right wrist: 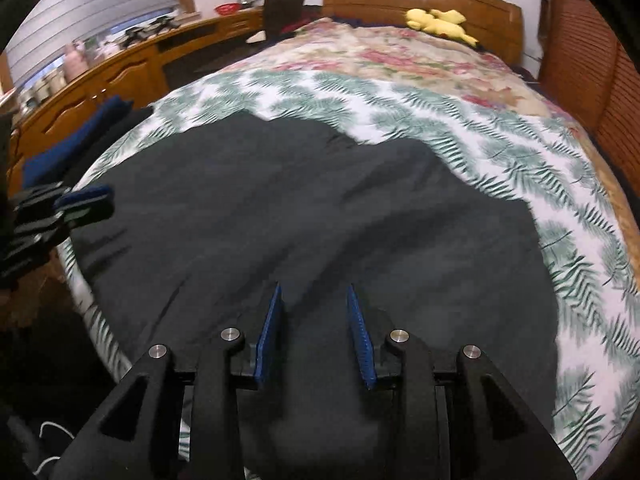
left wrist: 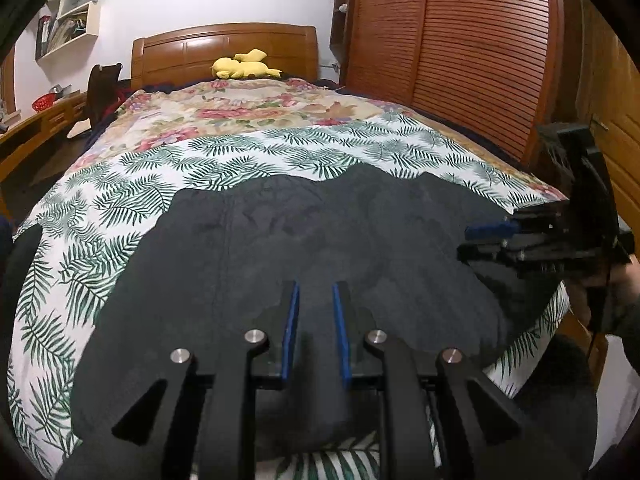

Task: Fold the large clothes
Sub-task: 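Reach the right tool toward the side edge of the folded black jacket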

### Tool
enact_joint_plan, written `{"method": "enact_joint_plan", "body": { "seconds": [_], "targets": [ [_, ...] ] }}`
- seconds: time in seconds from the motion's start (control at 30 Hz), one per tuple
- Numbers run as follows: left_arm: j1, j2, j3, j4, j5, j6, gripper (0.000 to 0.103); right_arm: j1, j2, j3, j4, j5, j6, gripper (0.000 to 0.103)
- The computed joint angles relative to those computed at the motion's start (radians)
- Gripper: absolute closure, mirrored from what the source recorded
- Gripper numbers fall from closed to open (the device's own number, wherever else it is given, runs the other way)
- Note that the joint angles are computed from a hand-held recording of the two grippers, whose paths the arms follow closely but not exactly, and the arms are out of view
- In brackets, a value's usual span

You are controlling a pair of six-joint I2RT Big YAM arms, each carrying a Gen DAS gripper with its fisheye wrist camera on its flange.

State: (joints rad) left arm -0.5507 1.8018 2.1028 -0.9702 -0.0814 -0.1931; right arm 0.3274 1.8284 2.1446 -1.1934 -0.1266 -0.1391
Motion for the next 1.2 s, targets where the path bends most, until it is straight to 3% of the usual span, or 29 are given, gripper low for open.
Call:
{"method": "enact_joint_plan", "body": {
  "seconds": [0.1, 0.17, 0.33, 0.77, 0.8, 0.87, 0.93, 1.2],
  "targets": [
    [-0.013, -0.011, -0.022, 0.004, -0.007, -0.002, 0.088, 0.013, -0.012, -0.071, 0.01, 0.021, 0.009, 0.068],
    [-0.019, -0.014, -0.029, -0.003, -0.001, -0.008, 0.088, 0.021, -0.032, -0.129, 0.057, 0.043, -0.007, 0.068],
    [-0.032, -0.017, -0.048, -0.002, 0.006, -0.019, 0.088, 0.014, -0.072, -0.157, 0.071, 0.057, 0.031, 0.067],
    [-0.06, 0.01, -0.034, -0.023, -0.001, 0.01, 0.088, -0.046, -0.333, -0.405, 0.19, 0.172, 0.098, 0.066],
    [-0.061, 0.011, -0.034, -0.023, -0.002, 0.011, 0.088, -0.051, -0.351, -0.425, 0.204, 0.181, 0.102, 0.065],
    [-0.062, 0.013, -0.032, -0.025, -0.003, 0.01, 0.088, -0.066, -0.377, -0.453, 0.215, 0.185, 0.125, 0.052],
    [-0.062, 0.016, -0.03, -0.026, -0.004, 0.009, 0.088, -0.086, -0.399, -0.481, 0.212, 0.183, 0.167, 0.048],
    [-0.058, 0.021, -0.025, -0.027, 0.001, 0.006, 0.088, -0.139, -0.454, -0.582, 0.213, 0.194, 0.261, 0.047]
  ]
}}
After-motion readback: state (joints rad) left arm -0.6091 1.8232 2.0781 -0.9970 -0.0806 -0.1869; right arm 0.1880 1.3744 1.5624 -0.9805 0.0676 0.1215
